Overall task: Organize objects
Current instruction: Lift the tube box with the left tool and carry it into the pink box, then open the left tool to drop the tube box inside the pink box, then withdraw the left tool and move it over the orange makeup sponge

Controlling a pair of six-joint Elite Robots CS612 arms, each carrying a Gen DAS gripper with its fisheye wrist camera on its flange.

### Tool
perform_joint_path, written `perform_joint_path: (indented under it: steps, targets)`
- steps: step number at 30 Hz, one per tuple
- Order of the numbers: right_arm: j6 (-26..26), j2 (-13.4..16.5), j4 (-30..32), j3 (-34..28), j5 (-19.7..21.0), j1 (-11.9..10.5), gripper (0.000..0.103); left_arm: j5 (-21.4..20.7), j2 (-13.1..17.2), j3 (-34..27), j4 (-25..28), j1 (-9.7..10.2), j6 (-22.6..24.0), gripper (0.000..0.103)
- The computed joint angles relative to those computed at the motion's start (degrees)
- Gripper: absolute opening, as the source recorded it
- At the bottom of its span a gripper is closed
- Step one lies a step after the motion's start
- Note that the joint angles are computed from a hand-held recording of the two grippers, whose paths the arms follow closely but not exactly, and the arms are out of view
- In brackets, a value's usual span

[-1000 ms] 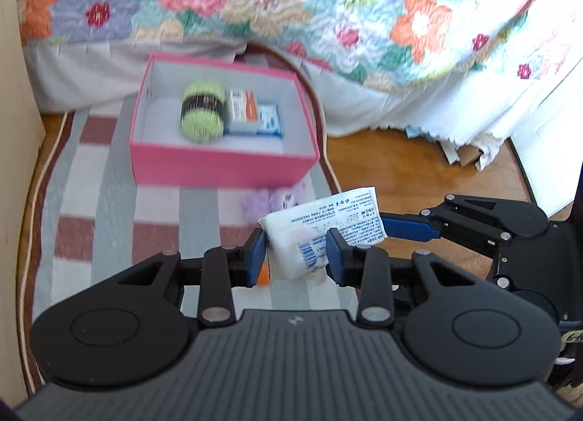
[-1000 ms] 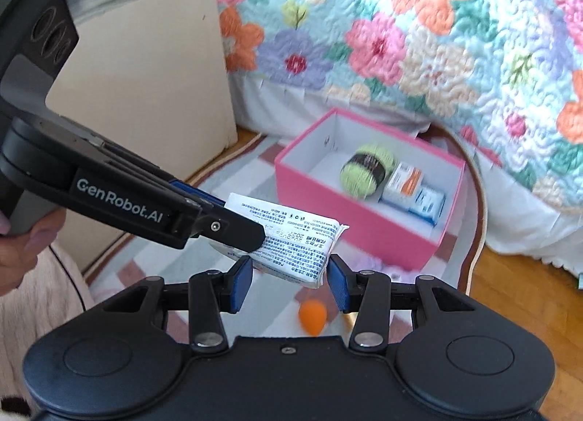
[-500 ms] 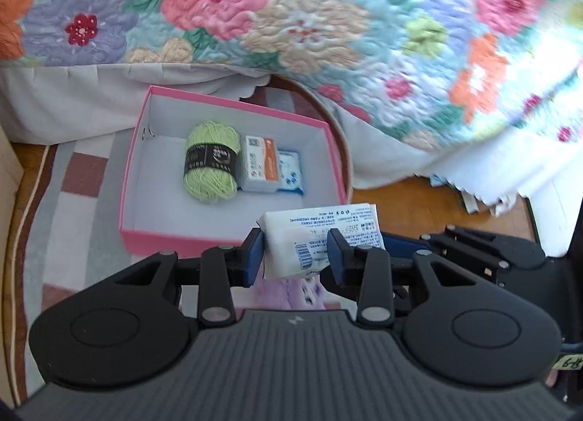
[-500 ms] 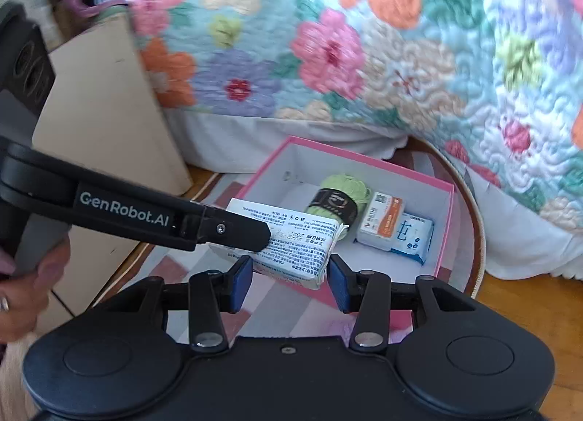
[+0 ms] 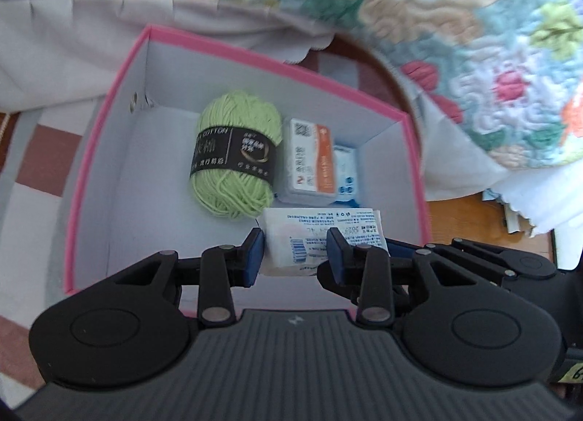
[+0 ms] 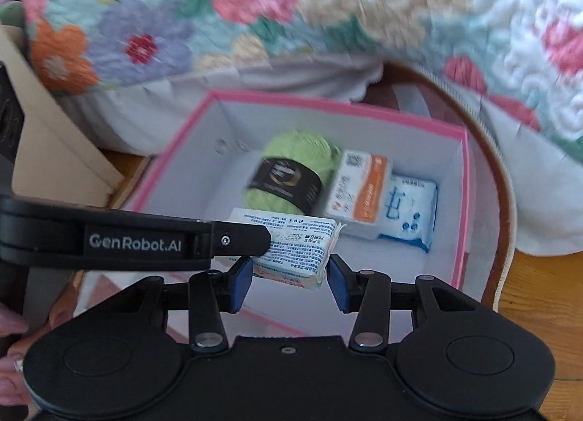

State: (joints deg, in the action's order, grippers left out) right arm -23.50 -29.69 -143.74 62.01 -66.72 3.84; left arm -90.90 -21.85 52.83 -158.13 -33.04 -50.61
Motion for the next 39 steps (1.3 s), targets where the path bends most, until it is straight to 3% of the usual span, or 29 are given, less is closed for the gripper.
perform_joint_path:
  steps: [5,14,17,22,29,39]
  targets:
    - [0.73,3.81,5.94,-5.38,-0.96,0.42,0.05,-0.4,2.03,-2.55,3.35,0.31,0.0,0.035]
    - [2.41,7.84,14.93,-11.84,0.3,1.17,0.047,-1.69,1.91,-1.8,5.27,1.1,-0.7,0.035]
    - [2.81,8.49,16.0,-12.9,1.36,1.42,0.043,-1.89,1.93,-1.34,4.24,1.34,-1.56,0.035]
    - [3.58,9.05,15.01,-13.25,-0.18,2.05,0.039,0.78,1.68,-1.01,5.08,1.05,-0.98,0.035]
    - [2.24,5.39,7.21,-6.42,1.2,1.09,0.04,5.87,-1.19,2.09,5.26,-0.24,3.15,0.039]
    - [-3.41,-2.51,-2.16,4.46,3.87,-0.35,0.047,9.62,-8.17,8.49,8.02,-1.84,6.84,0.056]
